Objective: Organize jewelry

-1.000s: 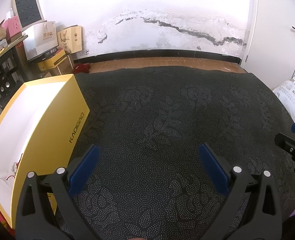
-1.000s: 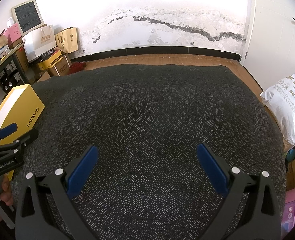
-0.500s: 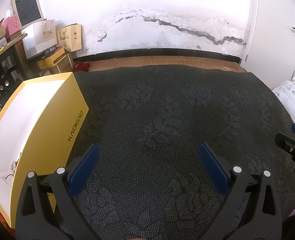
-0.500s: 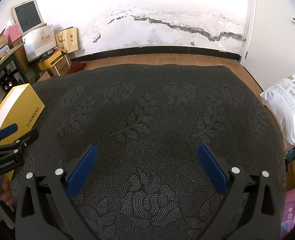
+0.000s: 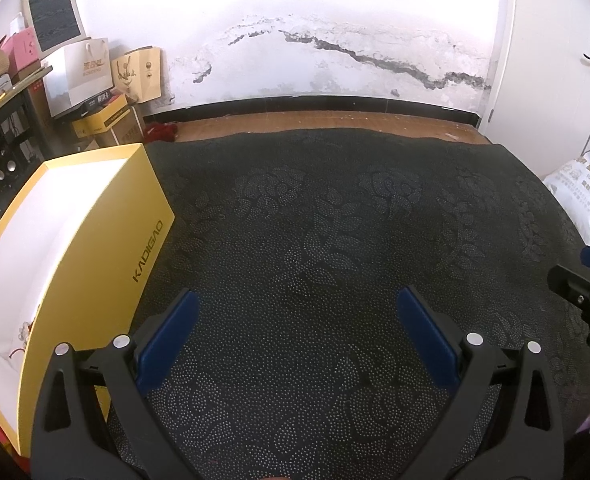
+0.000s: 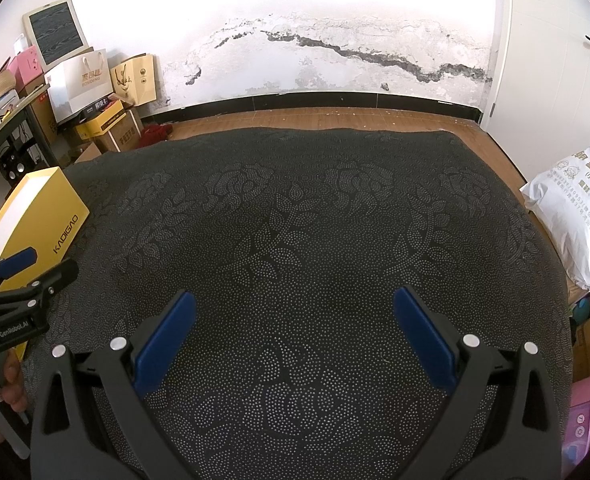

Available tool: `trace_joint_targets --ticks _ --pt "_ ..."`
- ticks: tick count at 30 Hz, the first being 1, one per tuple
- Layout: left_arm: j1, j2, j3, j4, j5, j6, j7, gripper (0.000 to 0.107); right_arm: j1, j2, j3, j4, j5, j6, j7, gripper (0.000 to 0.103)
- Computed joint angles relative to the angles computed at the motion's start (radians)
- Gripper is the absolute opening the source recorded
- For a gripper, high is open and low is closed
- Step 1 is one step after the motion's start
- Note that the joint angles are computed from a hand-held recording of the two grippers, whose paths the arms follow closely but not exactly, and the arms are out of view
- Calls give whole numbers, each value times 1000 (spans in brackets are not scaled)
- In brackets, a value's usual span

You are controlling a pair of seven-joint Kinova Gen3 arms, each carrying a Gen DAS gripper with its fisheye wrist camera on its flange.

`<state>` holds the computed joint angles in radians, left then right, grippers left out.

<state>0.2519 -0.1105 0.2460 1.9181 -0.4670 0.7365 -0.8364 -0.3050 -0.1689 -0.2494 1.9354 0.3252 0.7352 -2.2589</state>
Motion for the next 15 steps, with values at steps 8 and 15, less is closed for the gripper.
trace_joint_targets --ticks 8,15 --pt "2 2 4 -1 -3 5 -2 97 -1 0 0 0 0 1 0 96" --pt "-21 -33 -12 31 55 -53 -13 97 -1 0 -2 1 2 -2 -7 96"
